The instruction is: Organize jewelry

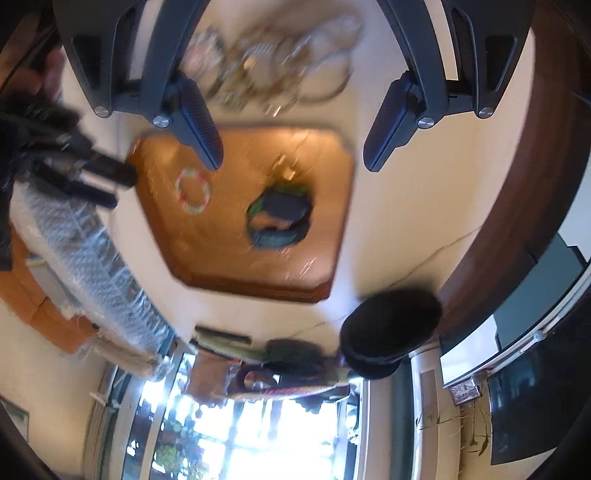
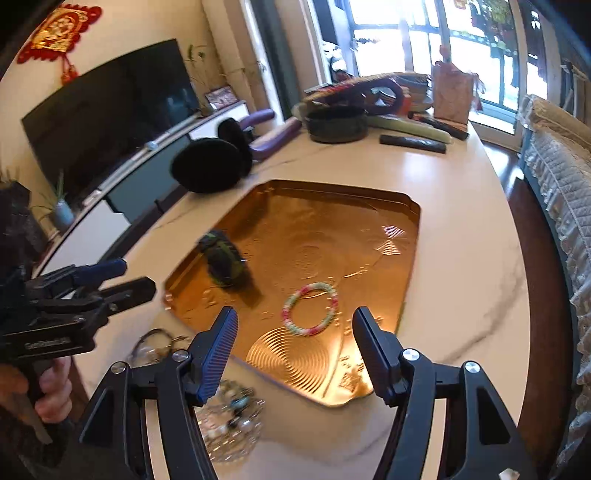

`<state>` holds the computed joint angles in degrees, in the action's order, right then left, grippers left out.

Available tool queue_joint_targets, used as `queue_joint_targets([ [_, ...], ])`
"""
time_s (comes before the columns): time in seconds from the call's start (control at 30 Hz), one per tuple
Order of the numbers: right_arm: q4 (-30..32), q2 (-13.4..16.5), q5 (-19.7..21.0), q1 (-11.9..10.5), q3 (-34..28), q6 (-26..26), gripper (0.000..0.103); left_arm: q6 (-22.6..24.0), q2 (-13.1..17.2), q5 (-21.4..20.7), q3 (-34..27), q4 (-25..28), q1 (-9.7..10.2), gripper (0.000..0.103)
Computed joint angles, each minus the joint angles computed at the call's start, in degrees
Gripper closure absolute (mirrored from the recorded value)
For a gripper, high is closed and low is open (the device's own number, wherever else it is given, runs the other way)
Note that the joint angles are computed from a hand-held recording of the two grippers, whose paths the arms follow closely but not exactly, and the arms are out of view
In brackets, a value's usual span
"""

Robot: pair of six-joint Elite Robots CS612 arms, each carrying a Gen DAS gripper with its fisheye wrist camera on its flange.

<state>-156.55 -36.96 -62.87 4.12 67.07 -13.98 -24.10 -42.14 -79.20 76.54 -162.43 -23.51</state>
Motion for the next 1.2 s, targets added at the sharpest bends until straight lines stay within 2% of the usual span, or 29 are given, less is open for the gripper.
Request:
queue_joint_targets([
  [0.07, 0.7, -1.1, 0.4, 0.0, 1.7, -2.0, 0.059, 1.7, -1.6, 2.6, 2.5, 0.5, -0.31, 0.026],
  [0.13, 3.0, -1.7, 2.7, -0.3, 2.1, -3.2, 0.072, 2.9, -3.1, 5.3, 4.6, 1.5, -0.65, 0.031],
  [0.2, 5.4, -2.2, 4.7, -0.6, 2.5, -4.6, 0.074, 2.6, -4.4, 6.3, 6.2, 3.7, -0.72, 0.038],
  [0.27, 5.9, -2.8, 4.8, -0.6, 3.3, -6.5, 0.077, 1.1, -5.4, 6.6, 7.1, 6.2, -0.40, 0.054],
  [0.33, 6.0, -3.5, 5.1, -0.5, 4.3, -8.4, 0.077, -0.9, -6.0, 5.7, 7.3, 9.2, 0.06, 0.066],
  [0.37, 6.0, -3.9, 5.0, -0.4, 4.8, -9.4, 0.078, -1.4, -6.2, 5.1, 7.6, 9.6, 0.25, 0.068],
  [0.47, 4.9, -4.4, 4.1, -0.1, 5.8, -9.8, 0.078, -3.2, -6.3, 4.0, 8.7, 8.0, 0.61, 0.068],
  [0.53, 4.5, -4.3, 4.9, 0.0, 5.9, -9.3, 0.079, -5.6, -5.8, 1.2, 9.1, 5.7, 1.17, 0.068],
  [0.6, 4.1, -4.2, 3.5, 0.4, 6.1, -9.9, 0.081, -7.4, -4.6, -1.5, 7.9, 5.8, 1.61, 0.068],
  [0.67, 5.9, -3.9, 1.9, 0.8, 5.6, -11.1, 0.086, -6.8, -3.2, -2.7, 6.0, 6.9, 1.59, 0.068],
  [0.77, 8.6, -3.4, 1.0, 0.9, 4.7, -11.4, 0.088, -4.9, -1.5, -2.7, 3.5, 9.0, 1.23, 0.068],
  [0.87, 9.4, -3.1, -0.7, 1.2, 4.6, -13.4, 0.088, -3.2, -0.2, 0.1, 1.4, 11.8, 0.90, 0.067],
  [0.97, 11.5, -2.7, -1.5, 1.4, 3.9, -14.7, 0.088, -3.1, 0.8, -1.5, 0.0, 13.9, 1.44, 0.067],
  [1.03, 11.8, -2.4, -1.8, 1.6, 3.8, -15.3, 0.087, -1.6, 1.1, 0.6, -0.5, 14.6, 1.09, 0.067],
  [1.1, 12.3, -2.1, -1.8, 2.0, 3.5, -16.8, 0.087, -1.0, 1.3, 1.4, -1.0, 15.1, 0.91, 0.068],
  [1.2, 11.4, -1.7, -2.3, 2.7, 3.3, -19.2, 0.087, -0.5, 1.5, 0.0, -1.1, 14.0, 0.95, 0.087],
])
